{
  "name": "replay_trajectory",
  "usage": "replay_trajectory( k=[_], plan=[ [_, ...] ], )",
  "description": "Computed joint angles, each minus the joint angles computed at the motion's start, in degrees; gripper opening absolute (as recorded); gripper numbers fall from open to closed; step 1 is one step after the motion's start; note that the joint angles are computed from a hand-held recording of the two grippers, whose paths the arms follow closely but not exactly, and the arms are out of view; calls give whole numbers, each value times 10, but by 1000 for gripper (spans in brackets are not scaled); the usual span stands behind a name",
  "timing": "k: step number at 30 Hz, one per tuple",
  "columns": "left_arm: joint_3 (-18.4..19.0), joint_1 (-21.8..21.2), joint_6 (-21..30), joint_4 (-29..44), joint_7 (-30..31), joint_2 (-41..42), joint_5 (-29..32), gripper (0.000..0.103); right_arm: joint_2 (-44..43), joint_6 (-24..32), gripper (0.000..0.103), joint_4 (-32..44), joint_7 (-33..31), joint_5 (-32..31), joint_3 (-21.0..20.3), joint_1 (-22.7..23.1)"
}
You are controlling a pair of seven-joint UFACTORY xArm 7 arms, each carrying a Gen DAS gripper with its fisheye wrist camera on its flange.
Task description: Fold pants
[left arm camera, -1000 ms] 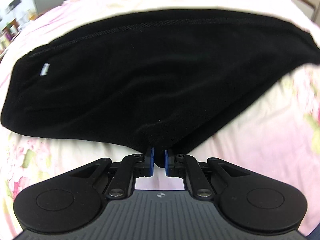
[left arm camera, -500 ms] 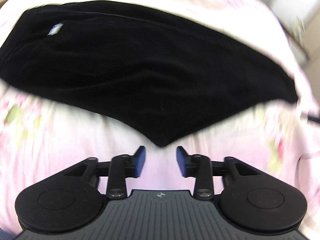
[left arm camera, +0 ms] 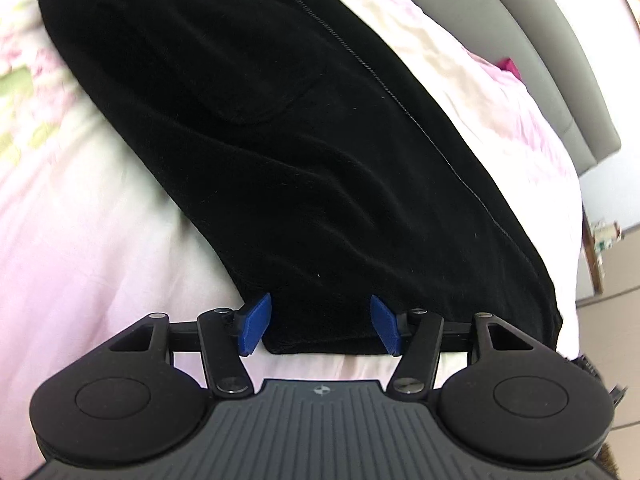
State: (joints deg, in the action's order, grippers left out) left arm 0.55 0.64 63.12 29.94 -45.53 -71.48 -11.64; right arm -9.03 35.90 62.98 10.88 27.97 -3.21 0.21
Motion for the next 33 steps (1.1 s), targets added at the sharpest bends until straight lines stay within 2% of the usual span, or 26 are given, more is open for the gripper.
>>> replay_trajectory(
  k=[2, 4, 6, 8, 11, 15, 17, 20, 22, 25, 29, 33],
  plan=[
    [5, 1, -16, -15, 6, 5, 1, 66, 17, -13, 62, 1, 4, 34, -6, -1],
    [4, 4, -23, -23, 6, 7, 3, 59, 33, -28, 60, -1, 7, 62, -8, -4],
    [5, 4, -21, -27, 9, 3, 5, 44, 44, -53, 57, -8, -4, 104, -8, -6],
    [7, 4, -18, -26, 13, 3, 7, 38, 51, -85, 55, -18, -25, 161, -7, -7],
    [3, 4, -13, -16, 18, 8, 11, 28, 63, -105, 43, -17, -59, 233, -5, -10],
    [-1, 3, -10, 10, 30, 18, 23, 18, 63, -95, 32, -4, -97, 268, -1, -17],
    [-1, 0, 7, 25, 41, 15, 30, 16, 52, -104, 31, 7, -101, 250, 2, -19],
    [0, -4, 37, 54, 67, 23, 46, 12, 38, -68, 30, 44, -33, 134, 5, -25],
    [1, -2, 59, 72, 72, 25, 46, 4, 17, -50, 28, 55, -2, 80, 5, -27],
    [12, -6, 104, 99, 84, 26, 43, 3, -33, -15, 27, 50, 33, 24, -2, -29],
    [30, -12, 183, 119, 114, 0, 37, 3, -139, 62, 27, 6, 62, -43, -18, -38],
    [38, -20, 210, 110, 126, -46, 1, 0, -262, 85, 26, -66, 77, -94, -40, -62]
  ],
)
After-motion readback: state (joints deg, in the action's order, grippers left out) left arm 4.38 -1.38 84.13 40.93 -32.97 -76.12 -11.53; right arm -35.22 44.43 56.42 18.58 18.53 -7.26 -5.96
